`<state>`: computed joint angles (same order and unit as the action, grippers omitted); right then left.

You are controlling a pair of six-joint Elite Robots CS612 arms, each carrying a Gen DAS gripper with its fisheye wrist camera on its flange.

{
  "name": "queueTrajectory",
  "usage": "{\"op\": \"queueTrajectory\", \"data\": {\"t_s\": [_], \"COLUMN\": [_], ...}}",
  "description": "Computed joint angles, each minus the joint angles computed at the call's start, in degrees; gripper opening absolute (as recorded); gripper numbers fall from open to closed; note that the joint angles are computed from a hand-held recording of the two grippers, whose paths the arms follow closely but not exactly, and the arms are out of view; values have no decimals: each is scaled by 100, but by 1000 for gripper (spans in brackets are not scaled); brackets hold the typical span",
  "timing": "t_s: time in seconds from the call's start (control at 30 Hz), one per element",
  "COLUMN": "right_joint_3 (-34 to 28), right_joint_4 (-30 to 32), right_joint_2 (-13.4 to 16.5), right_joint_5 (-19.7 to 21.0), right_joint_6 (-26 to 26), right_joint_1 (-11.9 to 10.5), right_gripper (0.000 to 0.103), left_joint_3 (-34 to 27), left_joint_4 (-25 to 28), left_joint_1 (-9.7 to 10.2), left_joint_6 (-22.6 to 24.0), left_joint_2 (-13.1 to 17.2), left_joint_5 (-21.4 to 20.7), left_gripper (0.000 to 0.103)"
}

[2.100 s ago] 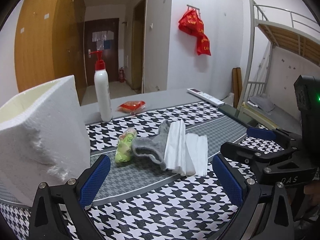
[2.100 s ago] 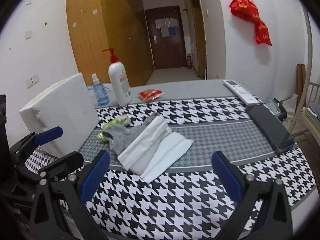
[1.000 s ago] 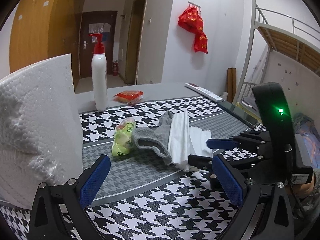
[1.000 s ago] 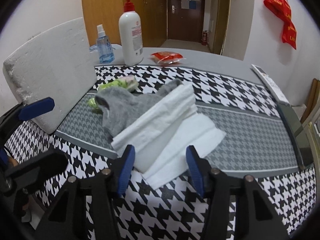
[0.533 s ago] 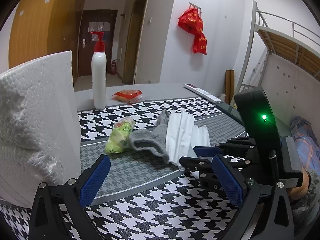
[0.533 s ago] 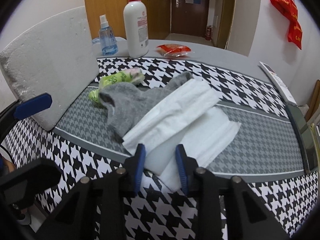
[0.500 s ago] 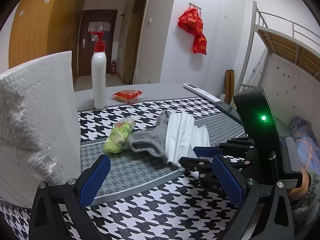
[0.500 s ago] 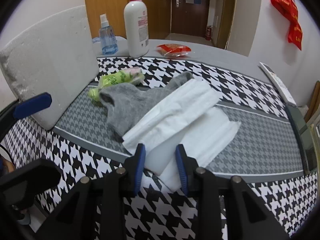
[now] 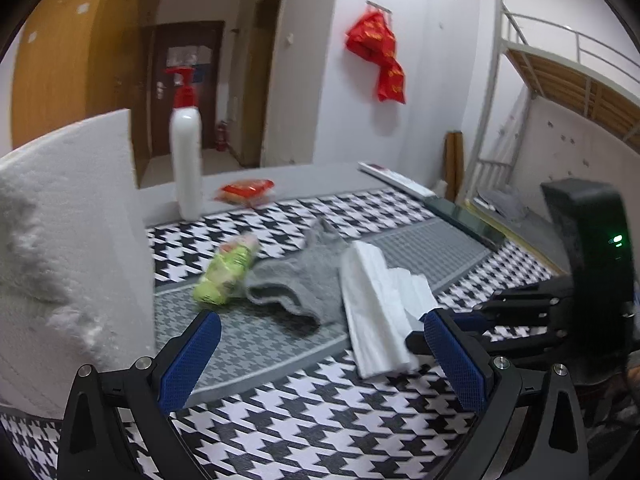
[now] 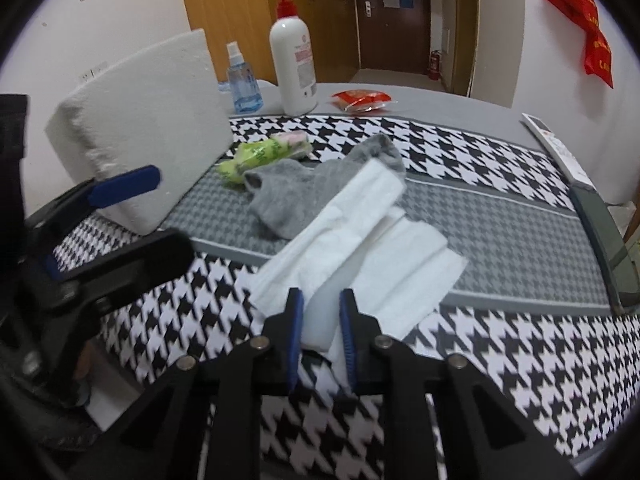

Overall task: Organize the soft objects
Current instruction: 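Grasp the white tissue edge with the right tool while the left tool approaches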

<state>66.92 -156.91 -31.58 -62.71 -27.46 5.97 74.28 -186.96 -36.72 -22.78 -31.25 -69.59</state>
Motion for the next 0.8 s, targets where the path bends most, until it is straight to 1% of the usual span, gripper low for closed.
{"op": "queueTrajectory", "data": {"t_s": [0.13,0.23,0.27,0.33,0.37,0.4,0.53,0.6,0.63,0.67,0.8], "right_joint_3": [209,260,250,215,205,214,202,213,209,209,219], "right_joint_4": [-100,-165,-174,-134,-115,-126,-187,-232,-253,-243,-285], "right_joint_2": [-103,-106,-95,-63,-48,-49,-20,-16,-12,-11,-6], "right_joint_5": [115,364,429,540,572,570,659,617,584,596,613], "right_joint_6": [22,226,292,388,449,475,608,645,673,682,709], "right_joint_1": [-74,-162,-182,-220,-239,-247,-285,-296,-296,-307,-329], "right_gripper": [22,22,22,22,22,22,22,22,22,22,22], "left_joint_3": [-108,-241,-306,-395,-461,-492,-646,-705,-759,-811,-880], "left_joint_4": [319,541,656,880,1039,1088,1364,1521,1628,1752,1897], "left_joint_1": [13,39,43,39,43,48,32,29,29,34,54], "left_joint_6": [61,80,75,22,-18,-45,-55,-83,-98,-127,-176], "left_joint_2": [22,71,96,124,144,156,212,229,248,265,293], "left_joint_5": [-315,-698,-780,-813,-856,-913,-974,-981,-978,-995,-1077], "left_gripper": [102,102,100,95,90,87,81,68,65,59,48]}}
